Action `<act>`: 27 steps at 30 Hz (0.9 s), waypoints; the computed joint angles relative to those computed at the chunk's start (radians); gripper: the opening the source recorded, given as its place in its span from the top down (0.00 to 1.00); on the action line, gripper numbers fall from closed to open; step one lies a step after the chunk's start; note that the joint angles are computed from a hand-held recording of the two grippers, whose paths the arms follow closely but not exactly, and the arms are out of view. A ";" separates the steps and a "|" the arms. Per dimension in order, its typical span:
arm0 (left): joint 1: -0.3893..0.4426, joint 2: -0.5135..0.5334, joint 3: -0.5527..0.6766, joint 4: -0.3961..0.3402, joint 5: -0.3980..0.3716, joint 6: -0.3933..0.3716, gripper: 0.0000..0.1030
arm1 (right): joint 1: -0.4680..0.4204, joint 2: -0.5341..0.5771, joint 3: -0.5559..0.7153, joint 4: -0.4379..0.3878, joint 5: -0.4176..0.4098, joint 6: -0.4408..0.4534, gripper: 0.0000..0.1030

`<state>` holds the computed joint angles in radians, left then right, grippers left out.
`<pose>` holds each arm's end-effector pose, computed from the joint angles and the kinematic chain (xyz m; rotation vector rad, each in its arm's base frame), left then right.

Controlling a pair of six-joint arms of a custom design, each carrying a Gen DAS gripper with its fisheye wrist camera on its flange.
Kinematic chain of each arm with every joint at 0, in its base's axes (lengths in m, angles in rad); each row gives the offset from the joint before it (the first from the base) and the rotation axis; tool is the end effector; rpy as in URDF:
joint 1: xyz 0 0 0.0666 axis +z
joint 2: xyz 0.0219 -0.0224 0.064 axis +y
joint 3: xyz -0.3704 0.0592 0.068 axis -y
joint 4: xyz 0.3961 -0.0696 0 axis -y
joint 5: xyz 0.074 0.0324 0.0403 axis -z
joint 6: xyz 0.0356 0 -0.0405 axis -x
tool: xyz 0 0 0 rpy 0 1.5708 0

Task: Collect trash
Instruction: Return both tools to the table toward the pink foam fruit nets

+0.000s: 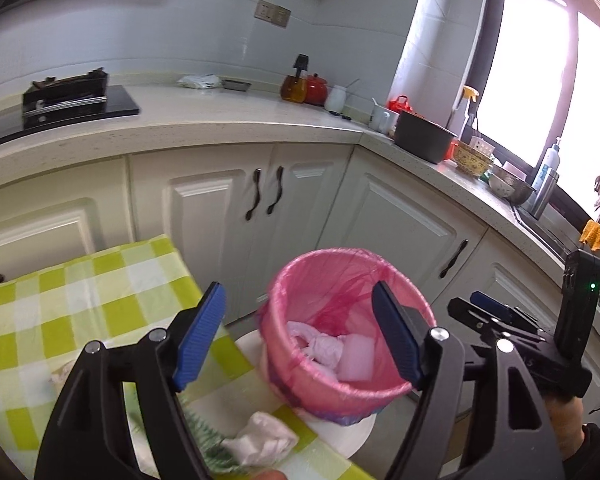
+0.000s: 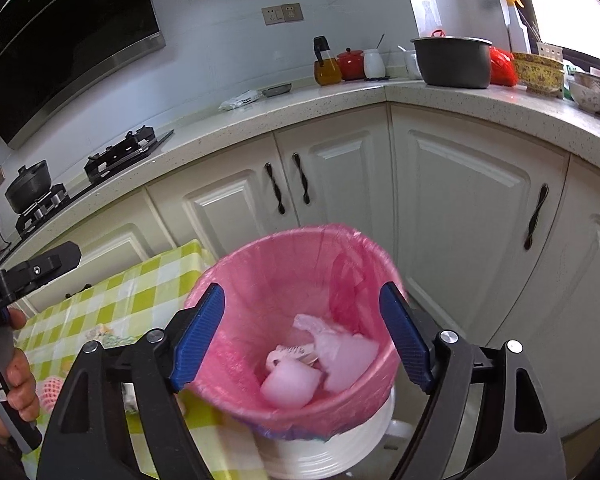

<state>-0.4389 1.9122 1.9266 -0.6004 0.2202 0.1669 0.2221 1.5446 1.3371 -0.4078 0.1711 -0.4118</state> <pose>0.6270 -0.3034 0.4023 0.4267 2.1578 -0.5831 0.5445 0.1163 0.3579 0.3027 2.1600 0.1741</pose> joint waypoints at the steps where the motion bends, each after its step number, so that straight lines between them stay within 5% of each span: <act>1: 0.010 -0.033 -0.050 0.018 -0.006 0.002 0.29 | 0.008 -0.007 -0.007 -0.001 0.003 -0.010 0.22; 14: 0.158 -0.355 -0.499 0.131 -0.046 0.005 0.25 | 0.178 -0.065 -0.075 -0.038 0.013 -0.128 0.18; 27: 0.302 -0.519 -0.753 0.152 0.002 -0.019 0.21 | 0.343 -0.019 -0.036 -0.105 0.005 -0.274 0.18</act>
